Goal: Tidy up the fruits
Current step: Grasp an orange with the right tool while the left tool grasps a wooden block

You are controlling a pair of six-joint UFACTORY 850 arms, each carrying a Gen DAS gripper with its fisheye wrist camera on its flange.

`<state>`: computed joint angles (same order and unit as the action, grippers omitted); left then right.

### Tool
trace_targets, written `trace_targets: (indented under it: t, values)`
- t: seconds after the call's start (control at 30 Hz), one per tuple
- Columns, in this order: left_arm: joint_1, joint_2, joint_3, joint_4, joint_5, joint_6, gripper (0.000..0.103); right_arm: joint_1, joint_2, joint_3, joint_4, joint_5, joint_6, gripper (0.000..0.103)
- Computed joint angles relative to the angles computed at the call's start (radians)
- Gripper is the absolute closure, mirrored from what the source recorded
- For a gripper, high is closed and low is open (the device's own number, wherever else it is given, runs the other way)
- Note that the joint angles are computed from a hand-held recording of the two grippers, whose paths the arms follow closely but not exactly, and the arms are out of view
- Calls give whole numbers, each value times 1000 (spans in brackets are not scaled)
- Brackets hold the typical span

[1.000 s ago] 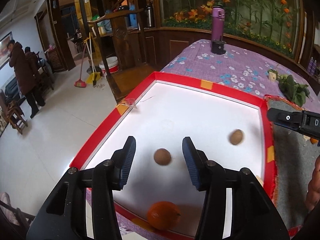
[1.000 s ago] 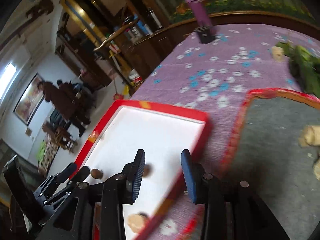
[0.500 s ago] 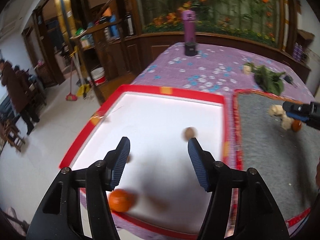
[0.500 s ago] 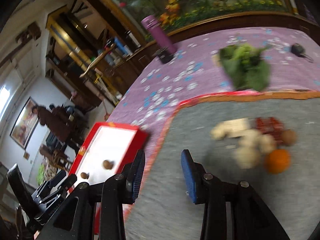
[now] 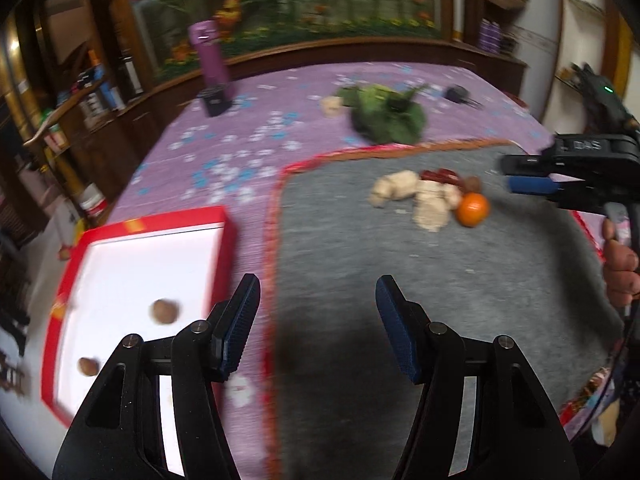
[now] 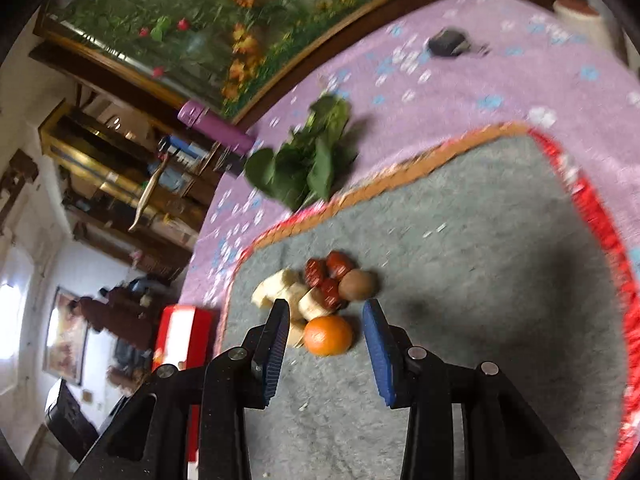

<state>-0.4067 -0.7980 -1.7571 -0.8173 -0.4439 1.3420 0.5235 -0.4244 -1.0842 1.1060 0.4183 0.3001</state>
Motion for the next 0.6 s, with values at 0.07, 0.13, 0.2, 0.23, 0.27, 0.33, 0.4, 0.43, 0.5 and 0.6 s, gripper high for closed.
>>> trace_targets:
  t: [0.07,0.13,0.2,0.23,0.27,0.33,0.4,0.43,0.5,0.6]
  values:
    - [-12,2,5,23,0,-13,42,-13,-18,-19,-72,-52,47,66]
    - [-17,-5,-3,61,-1,-47,42,-18,-34,-39,-70,-79,34,66]
    - [-22,-14,-15,97,-3,-85,42,-19,-55,-68,48,-96,-97,66]
    - [-23,-20,-25,115,-10,-105,42,-19,-67,-84,121,-104,-176,65]
    - [-24,-22,-28,125,-17,-117,42,-23,-81,-102,187,-125,-251,65]
    - [-24,-26,-34,131,-26,-124,42,-32,-105,-125,195,-164,-275,65]
    - [-29,-31,-41,145,-28,-130,42,-27,-121,-143,242,-148,-346,63]
    - [-34,-35,-46,160,-29,-139,42,-24,-125,-153,302,-139,-421,63]
    - [-41,-43,-59,174,-36,-147,42,-20,-134,-170,395,-128,-546,63]
    - [-56,-70,-101,174,-66,-135,42,-11,-138,-176,432,-118,-651,69]
